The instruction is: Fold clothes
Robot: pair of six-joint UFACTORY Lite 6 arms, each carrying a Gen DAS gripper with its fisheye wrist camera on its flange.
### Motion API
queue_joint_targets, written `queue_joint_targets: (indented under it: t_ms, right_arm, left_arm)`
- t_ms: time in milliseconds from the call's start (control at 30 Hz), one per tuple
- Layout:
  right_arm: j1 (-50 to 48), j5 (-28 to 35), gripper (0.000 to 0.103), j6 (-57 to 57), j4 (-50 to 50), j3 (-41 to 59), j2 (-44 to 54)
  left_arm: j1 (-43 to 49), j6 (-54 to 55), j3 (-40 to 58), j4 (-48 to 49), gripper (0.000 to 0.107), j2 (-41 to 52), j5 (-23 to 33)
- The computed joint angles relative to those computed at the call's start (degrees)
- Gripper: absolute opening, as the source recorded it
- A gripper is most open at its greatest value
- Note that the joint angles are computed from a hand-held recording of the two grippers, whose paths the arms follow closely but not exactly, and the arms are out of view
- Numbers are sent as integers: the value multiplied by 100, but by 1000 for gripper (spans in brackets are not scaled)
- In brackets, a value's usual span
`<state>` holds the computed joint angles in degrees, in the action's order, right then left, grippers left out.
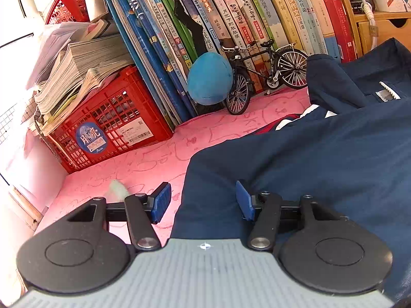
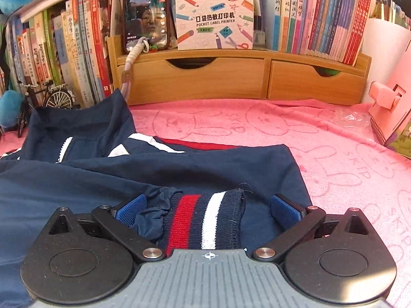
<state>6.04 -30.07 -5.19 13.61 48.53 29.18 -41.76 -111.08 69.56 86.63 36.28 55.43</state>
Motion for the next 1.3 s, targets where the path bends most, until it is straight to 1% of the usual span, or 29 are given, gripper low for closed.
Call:
queue_joint_targets:
  t_ms: [267, 367, 433, 500, 567, 600, 633, 700, 733, 767, 833, 867, 900, 1000, 1033, 1100, 1167, 1233, 1300]
  right_arm:
    - [9, 8, 103, -13, 22, 24, 17]
    - [12, 1, 103, -11, 25, 13, 12]
    - [13, -2, 103, -10, 26, 10, 11]
    - [15, -5, 103, -13, 33, 8, 12]
    - [14, -8, 103, -9, 30, 7, 13]
    - [14, -8, 103, -9, 30, 7, 13]
    - [11, -9, 103, 1, 20, 8, 16]
    - [5, 2, 103, 3, 11, 16, 16]
    - [5, 9, 103, -2, 15, 20, 15]
    - [8, 13, 103, -9, 24, 22, 13]
    - [16, 25, 103, -22, 46, 28, 9]
    - [21, 30, 103, -31, 61, 29, 4]
    - [25, 33, 103, -38, 72, 25, -4]
    - [31, 35, 103, -49, 87, 23, -10]
    - [30, 38, 103, -49, 84, 24, -12]
    - [23, 41, 103, -42, 69, 23, -15]
    - [21, 40, 103, -40, 64, 23, -14]
    - [21, 37, 103, -38, 65, 19, -15]
    - [19, 35, 103, -30, 59, 17, -16]
  left_arm:
    - [120, -271, -183, 20, 69, -186, -138]
    - [226, -490, -340, 89, 73, -339, -315]
    - [320, -678, -468, 148, 79, -469, -471]
    - [480, -994, -693, 294, 82, -685, -753]
    - [687, -1385, -940, 474, 88, -912, -1080]
    - [812, -1590, -1049, 555, 94, -1014, -1263]
    - [948, -1810, -1160, 660, 98, -1119, -1460]
    - [1237, -2179, -1408, 999, 100, -1347, -1844]
    - [1321, -2111, -1458, 976, 100, -1424, -1899]
    - [1310, -1803, -1438, 770, 99, -1439, -1713]
    - [1135, -1027, -1304, 152, 92, -1357, -835]
    - [1061, -823, -1330, 45, 92, -1354, -408]
    - [1011, -760, -1494, 25, 92, -1500, -190]
    - [654, -1191, -2580, 345, 92, -2694, -309]
    - [432, -1396, -3037, 493, 92, -3251, -428]
    - [-203, -1618, -3543, 609, 92, -3904, -437]
    - [-915, -1606, -3607, 573, 92, -3901, -271]
    - [-1364, -1290, -3363, 452, 93, -3393, -146]
    - [-1513, -1031, -3129, 221, 93, -2801, -22]
